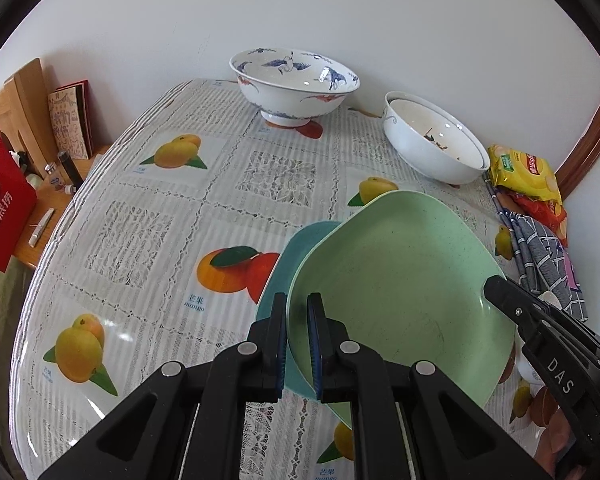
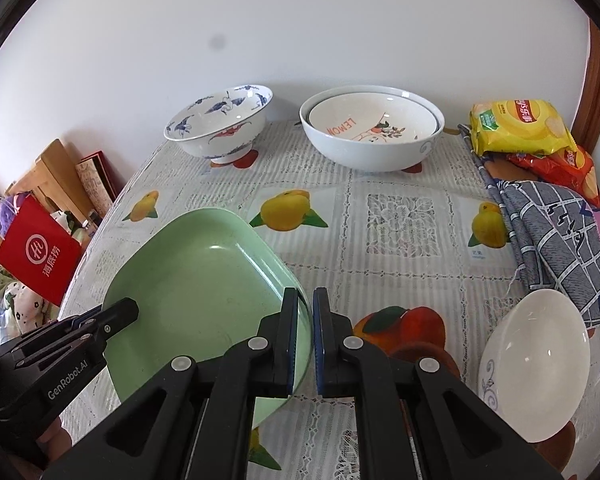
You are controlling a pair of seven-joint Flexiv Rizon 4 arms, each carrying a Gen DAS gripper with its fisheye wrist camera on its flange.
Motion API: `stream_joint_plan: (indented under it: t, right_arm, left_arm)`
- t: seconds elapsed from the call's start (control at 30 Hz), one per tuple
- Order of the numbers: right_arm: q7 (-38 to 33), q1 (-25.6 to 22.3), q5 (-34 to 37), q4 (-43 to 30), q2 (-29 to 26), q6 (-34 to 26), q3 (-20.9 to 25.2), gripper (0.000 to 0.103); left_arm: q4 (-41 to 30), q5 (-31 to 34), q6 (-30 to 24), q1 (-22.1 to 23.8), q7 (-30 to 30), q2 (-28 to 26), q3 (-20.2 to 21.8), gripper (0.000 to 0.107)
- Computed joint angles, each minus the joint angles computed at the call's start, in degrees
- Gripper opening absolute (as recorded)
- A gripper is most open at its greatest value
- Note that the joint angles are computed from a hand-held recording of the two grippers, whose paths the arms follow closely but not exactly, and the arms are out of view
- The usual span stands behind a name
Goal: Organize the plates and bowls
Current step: 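Lower the green plate onto the blue plate and open the right tool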
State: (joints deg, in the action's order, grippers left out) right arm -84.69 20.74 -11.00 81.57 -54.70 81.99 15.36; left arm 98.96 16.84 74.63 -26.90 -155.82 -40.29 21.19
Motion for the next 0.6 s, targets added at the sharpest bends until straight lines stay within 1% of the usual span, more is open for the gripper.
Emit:
stream_joint_plan:
  t: [0.17,0.33,0.43,0.6]
  right_arm:
    - [-1.1,-0.3,0.1,-1.3,-1.3,-2.2,0.9,0.008]
    - [-1.3,0.9,0.0,-2.1,-1.9,-2.9,-0.5,0.008]
    - [-2.2,0.6,0.1,-3.5,-2.6,-4.2,0.3,0.009]
    - [-3.2,1.4,0.3,-5.4,-3.6,-5.1,-0.1,0.009]
  left_arm:
    - [0.2,-1.5,-0.5,1.4,1.2,-0.7,-1.8,0.010]
    - [0.5,-2.6,-0.6,2.0,2.2,-1.1,-2.4,0.010]
    - [1.0,-3.6,0.0,2.8,2.9,-1.2,-3.2,0.010]
    - [0.7,-4.4,-0.2,2.4,3.1,-1.5,-2.3,0.010]
